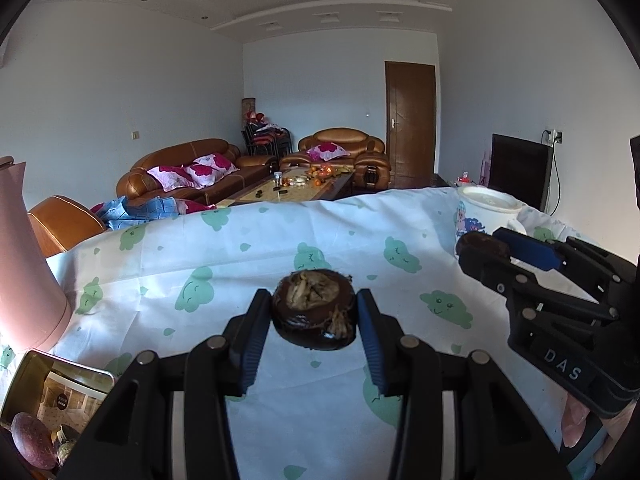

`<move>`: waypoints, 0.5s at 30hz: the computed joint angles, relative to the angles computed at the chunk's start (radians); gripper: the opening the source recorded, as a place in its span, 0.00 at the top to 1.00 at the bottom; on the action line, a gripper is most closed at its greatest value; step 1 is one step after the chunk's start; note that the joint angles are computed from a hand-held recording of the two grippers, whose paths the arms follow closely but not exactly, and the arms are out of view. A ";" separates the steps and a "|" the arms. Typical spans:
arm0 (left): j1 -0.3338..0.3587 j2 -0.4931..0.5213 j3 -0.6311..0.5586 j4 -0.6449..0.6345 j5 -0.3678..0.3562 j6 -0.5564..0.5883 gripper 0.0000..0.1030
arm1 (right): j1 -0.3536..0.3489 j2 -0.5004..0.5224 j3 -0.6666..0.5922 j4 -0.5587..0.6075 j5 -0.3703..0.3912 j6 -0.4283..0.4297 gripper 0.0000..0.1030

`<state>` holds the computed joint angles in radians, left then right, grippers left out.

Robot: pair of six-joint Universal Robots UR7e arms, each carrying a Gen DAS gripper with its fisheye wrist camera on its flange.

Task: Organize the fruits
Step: 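Carry the mangosteens in both tools toward the gold tin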

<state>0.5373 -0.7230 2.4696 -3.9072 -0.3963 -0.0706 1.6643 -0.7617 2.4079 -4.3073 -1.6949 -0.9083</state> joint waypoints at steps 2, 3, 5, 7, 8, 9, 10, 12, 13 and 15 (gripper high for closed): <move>-0.009 0.010 0.003 -0.025 0.012 0.009 0.56 | -0.001 0.003 0.003 -0.015 0.004 -0.005 0.60; -0.014 0.014 0.005 -0.034 0.019 0.011 0.56 | -0.001 0.005 0.004 -0.021 0.006 -0.008 0.60; -0.022 0.018 0.010 -0.039 0.028 0.009 0.56 | 0.002 0.013 0.006 -0.041 0.007 -0.012 0.60; -0.027 0.009 0.019 -0.013 0.032 -0.015 0.56 | 0.002 0.017 0.009 -0.055 0.011 -0.017 0.60; -0.027 0.000 0.025 0.009 0.029 -0.035 0.56 | 0.003 0.019 0.010 -0.060 0.012 -0.019 0.60; -0.027 -0.009 0.031 0.026 0.024 -0.054 0.56 | 0.004 0.020 0.010 -0.063 0.012 -0.020 0.60; -0.028 -0.016 0.035 0.041 0.022 -0.071 0.56 | 0.005 0.020 0.011 -0.065 0.013 -0.020 0.60; -0.031 -0.030 0.047 0.069 0.018 -0.101 0.56 | 0.006 0.023 0.014 -0.074 0.015 -0.021 0.60; -0.033 -0.035 0.053 0.074 0.014 -0.112 0.56 | 0.006 0.024 0.016 -0.081 0.016 -0.021 0.60; -0.037 -0.051 0.065 0.096 0.001 -0.137 0.56 | 0.006 0.024 0.022 -0.087 0.021 -0.022 0.60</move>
